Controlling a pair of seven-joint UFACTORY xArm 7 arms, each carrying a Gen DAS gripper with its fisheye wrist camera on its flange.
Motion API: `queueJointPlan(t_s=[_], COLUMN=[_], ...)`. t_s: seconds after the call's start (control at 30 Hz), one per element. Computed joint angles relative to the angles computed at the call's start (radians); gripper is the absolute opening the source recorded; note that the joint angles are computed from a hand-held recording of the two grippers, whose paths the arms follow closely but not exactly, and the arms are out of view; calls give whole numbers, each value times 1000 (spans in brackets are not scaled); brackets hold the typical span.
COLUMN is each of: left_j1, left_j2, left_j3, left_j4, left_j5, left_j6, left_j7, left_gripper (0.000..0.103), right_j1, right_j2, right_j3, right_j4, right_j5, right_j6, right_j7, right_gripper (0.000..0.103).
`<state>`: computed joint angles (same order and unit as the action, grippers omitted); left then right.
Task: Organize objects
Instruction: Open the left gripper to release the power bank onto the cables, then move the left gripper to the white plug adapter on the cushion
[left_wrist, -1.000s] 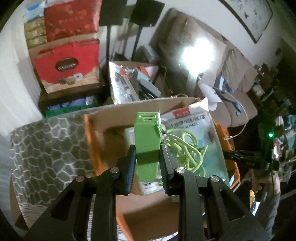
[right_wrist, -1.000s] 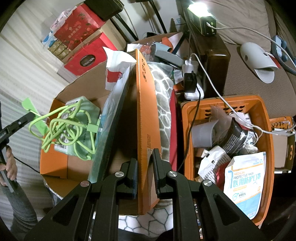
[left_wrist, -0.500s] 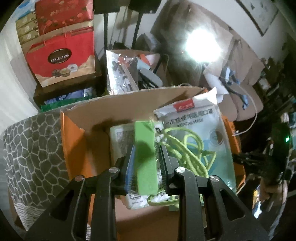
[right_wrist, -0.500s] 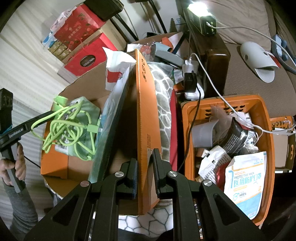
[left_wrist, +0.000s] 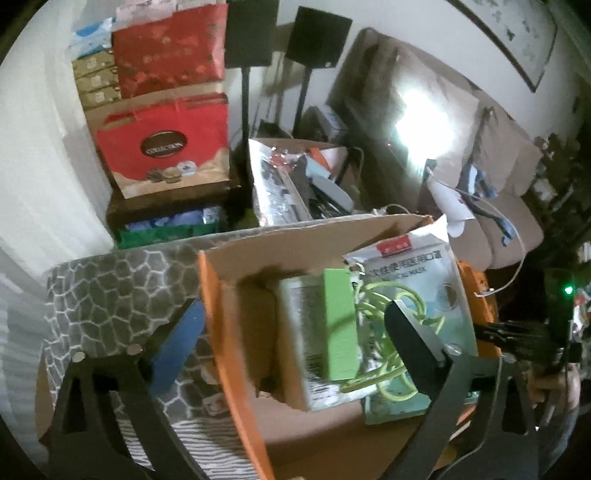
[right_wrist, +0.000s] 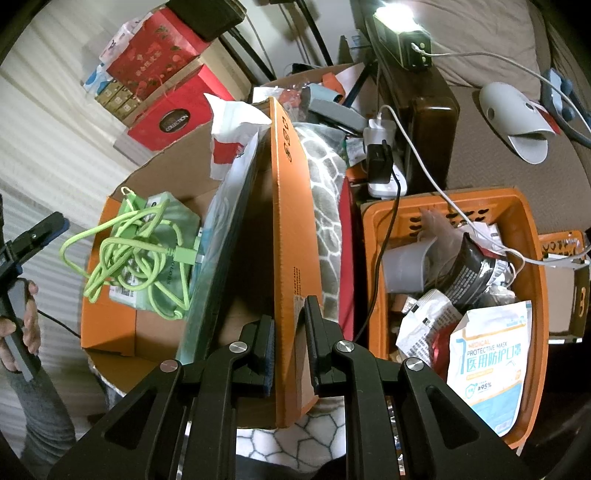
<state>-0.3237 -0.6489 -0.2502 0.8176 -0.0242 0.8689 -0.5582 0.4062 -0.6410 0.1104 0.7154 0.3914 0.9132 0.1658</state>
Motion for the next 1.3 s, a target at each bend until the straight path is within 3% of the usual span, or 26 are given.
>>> queueJointPlan(t_s=[0.37,0.87,1.1,1.3], left_j1=[25,134,116,41], left_j2=[-119,-324,-398,-473], left_j3=[55,139,166,205], left_j4=[-80,-273,-385,-481], left_j5=[-22,-5,-54,-137], left_j6=[39,145,131,54], left_j7=[26,131,210,315], left_gripper=[102,103,103,102], right_j1=[1,1,1,-1], right_j2=[0,0,-2,-7], right_j3=[-1,1,0,-2], right_j4=[0,-2,-4,-14], right_j5=[0,-1,-2,-4], right_j6=[-1,-3,-3,-2], right_j7=[0,5,5,4], right_gripper=[13,13,13,13])
